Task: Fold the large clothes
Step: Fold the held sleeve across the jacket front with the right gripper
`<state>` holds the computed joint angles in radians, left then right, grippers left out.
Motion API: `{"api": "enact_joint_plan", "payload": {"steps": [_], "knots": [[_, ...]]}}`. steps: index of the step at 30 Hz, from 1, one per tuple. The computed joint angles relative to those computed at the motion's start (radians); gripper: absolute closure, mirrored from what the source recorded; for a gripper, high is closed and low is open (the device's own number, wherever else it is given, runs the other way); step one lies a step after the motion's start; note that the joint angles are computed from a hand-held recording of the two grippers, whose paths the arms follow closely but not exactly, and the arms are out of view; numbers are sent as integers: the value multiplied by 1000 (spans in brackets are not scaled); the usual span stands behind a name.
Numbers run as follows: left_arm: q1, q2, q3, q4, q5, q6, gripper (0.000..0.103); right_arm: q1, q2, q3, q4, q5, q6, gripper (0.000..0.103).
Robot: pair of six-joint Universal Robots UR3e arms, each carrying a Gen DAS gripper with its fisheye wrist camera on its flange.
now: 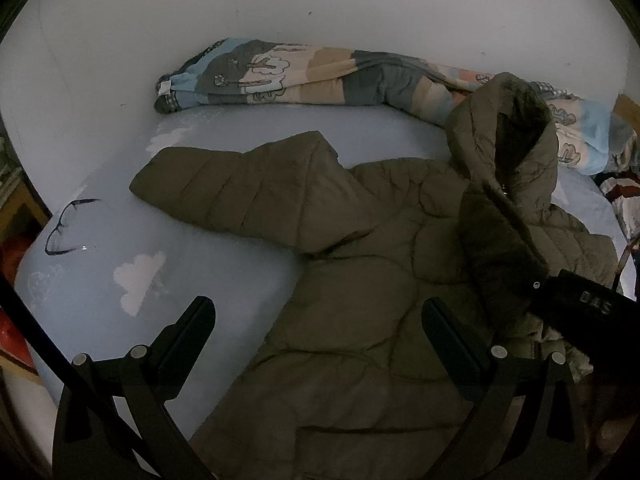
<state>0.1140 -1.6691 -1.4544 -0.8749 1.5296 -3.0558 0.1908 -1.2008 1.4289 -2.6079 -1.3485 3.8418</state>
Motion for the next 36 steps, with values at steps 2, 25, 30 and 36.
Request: {"api": "enact_joint_plan", "payload": {"steps": [2, 25, 30, 36], "knots": [[4, 0, 2, -2, -5, 3, 0, -17, -2, 3, 34, 29, -1, 46], [-84, -51, 15, -2, 60, 6, 0, -374, -295, 308, 292, -176, -244, 42], [-80, -55, 20, -16, 53, -5, 0, -311, -374, 253, 312, -194, -207, 42], [-73, -53, 19, -26, 54, -2, 0, -83, -434, 179, 366, -305, -61, 42]]}}
